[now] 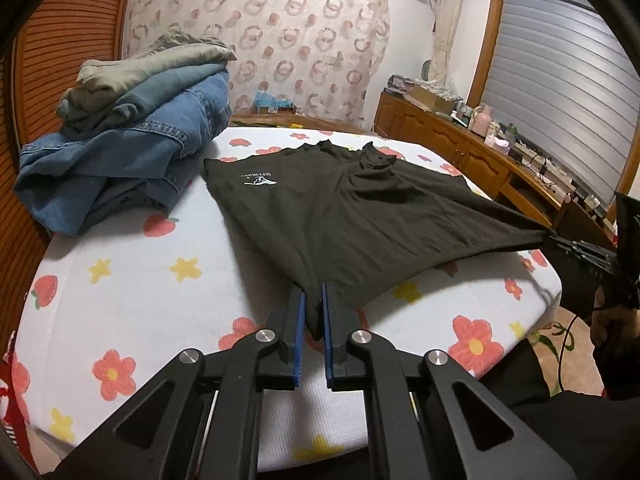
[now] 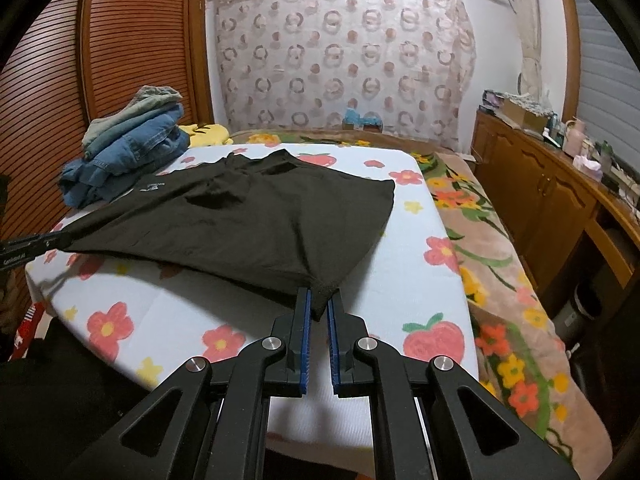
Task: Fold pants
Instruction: 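Lift the hem with both tools and fold it over toward the collar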
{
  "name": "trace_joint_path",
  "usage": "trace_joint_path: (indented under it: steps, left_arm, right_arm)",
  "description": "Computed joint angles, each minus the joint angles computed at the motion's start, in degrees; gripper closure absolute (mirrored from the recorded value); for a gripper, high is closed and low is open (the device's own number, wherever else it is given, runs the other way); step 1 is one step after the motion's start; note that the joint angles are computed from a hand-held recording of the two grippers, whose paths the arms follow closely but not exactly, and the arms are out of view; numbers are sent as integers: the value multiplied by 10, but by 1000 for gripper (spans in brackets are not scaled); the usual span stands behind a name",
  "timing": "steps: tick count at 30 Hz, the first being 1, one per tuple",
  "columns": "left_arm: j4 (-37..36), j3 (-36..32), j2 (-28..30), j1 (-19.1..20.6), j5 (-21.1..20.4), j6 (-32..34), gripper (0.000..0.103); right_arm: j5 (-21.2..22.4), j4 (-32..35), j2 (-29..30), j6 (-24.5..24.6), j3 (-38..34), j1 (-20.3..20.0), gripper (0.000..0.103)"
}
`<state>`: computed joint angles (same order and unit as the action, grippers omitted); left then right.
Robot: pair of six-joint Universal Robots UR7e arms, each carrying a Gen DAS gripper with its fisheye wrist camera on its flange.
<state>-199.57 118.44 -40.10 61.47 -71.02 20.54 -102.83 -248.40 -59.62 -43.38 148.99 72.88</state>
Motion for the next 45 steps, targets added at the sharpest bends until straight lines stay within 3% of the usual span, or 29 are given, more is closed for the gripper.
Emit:
trace_joint_path:
  steps: [11, 20, 24, 29, 39, 45]
  left_arm:
    - [-17, 11, -25, -11, -13, 8, 95]
    - [12, -15, -12, -13, -9, 8, 95]
    - [36, -37, 2, -24, -7, 18, 95]
    - [59, -64, 22, -43, -12, 32, 95]
    - [102, -113, 63, -89, -15, 74, 95]
    - [133, -133, 78, -114, -43, 81, 95]
  right_arm:
    - [0, 61, -32, 19, -4, 10, 96]
    - [-8, 58, -19, 35, -11, 13, 95]
    - [-11, 50, -17, 43, -12, 14, 89]
    - [17, 22, -15, 50, 4, -3, 74]
    - [42, 9, -13, 57, 12, -39, 71]
    - [46, 5, -14, 57, 14, -45, 71]
